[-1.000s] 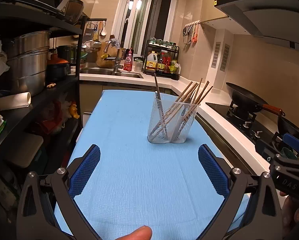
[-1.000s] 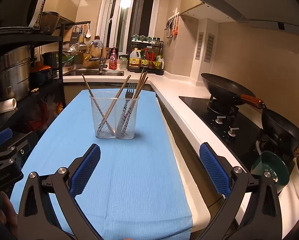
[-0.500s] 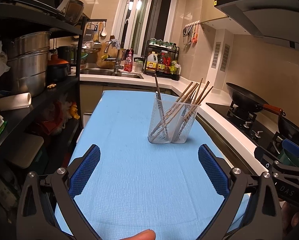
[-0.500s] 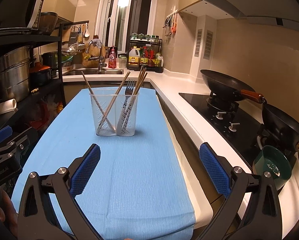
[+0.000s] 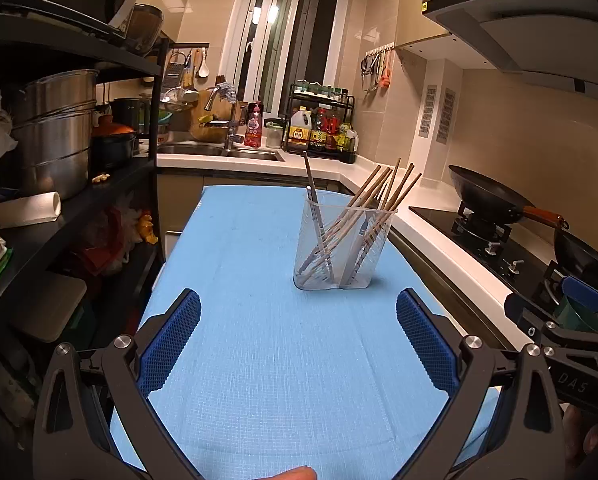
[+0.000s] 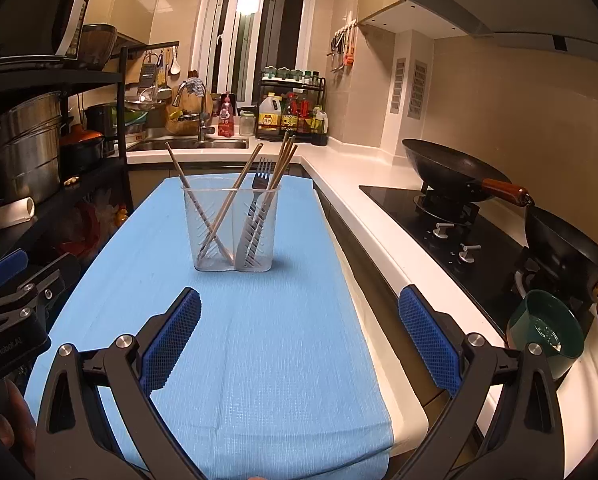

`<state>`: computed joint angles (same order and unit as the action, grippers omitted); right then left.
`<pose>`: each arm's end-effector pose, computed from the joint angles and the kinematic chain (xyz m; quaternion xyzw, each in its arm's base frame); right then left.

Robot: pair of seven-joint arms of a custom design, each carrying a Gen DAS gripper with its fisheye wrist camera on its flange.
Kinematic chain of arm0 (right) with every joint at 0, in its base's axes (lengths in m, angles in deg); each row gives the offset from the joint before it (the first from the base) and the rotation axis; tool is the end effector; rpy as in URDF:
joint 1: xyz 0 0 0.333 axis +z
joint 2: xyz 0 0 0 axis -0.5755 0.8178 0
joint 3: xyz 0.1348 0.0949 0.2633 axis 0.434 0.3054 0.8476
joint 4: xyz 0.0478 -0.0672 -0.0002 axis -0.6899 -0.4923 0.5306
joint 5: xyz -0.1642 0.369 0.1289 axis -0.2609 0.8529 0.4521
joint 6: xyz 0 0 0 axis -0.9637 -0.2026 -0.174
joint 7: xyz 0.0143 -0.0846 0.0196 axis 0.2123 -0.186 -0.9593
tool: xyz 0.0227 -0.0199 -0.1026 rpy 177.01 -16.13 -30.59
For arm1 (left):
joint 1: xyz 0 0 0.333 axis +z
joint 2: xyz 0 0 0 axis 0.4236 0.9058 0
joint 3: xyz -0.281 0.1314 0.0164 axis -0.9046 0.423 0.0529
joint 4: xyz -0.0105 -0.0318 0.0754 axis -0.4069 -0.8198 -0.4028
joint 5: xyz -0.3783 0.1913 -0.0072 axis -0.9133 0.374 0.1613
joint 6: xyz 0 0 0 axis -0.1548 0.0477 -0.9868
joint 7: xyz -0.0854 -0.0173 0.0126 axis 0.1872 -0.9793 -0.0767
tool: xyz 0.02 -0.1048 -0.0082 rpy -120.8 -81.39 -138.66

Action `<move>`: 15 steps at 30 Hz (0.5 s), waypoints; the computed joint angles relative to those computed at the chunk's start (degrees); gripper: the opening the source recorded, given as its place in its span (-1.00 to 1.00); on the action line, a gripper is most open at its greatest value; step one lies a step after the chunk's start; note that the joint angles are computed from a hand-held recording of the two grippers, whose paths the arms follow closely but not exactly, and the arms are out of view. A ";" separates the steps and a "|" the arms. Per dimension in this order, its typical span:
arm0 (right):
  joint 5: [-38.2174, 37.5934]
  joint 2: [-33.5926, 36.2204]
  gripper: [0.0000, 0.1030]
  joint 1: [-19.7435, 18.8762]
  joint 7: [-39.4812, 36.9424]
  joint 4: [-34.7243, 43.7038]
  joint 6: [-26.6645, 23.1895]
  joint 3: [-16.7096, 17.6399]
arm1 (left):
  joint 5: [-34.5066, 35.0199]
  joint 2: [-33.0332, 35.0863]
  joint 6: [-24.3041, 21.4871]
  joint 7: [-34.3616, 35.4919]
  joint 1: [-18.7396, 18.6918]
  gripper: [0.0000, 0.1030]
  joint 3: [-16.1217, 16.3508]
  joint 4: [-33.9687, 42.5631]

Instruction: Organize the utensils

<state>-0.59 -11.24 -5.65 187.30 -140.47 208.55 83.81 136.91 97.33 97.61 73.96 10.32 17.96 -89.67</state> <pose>0.6640 0.3410 0.5765 -0.6635 0.5270 -0.3819 0.3690 0.6374 -0.2671 0.5539 -0.6681 0.5025 -0.4035 0.3720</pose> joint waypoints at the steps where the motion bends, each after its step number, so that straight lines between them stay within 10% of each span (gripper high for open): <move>1: 0.04 0.02 0.89 0.02 0.06 0.07 -0.04 -0.01 | -0.10 -0.04 0.04 0.00 0.00 0.85 -0.01 -0.08; 15: -0.54 -0.13 0.89 0.29 0.59 0.65 -0.26 0.00 | 0.28 -0.17 0.34 -0.25 0.05 0.85 -0.01 -0.20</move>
<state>-1.13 -11.36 -5.36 187.89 -139.82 208.28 83.81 137.19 97.17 97.95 73.70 10.38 17.95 -89.87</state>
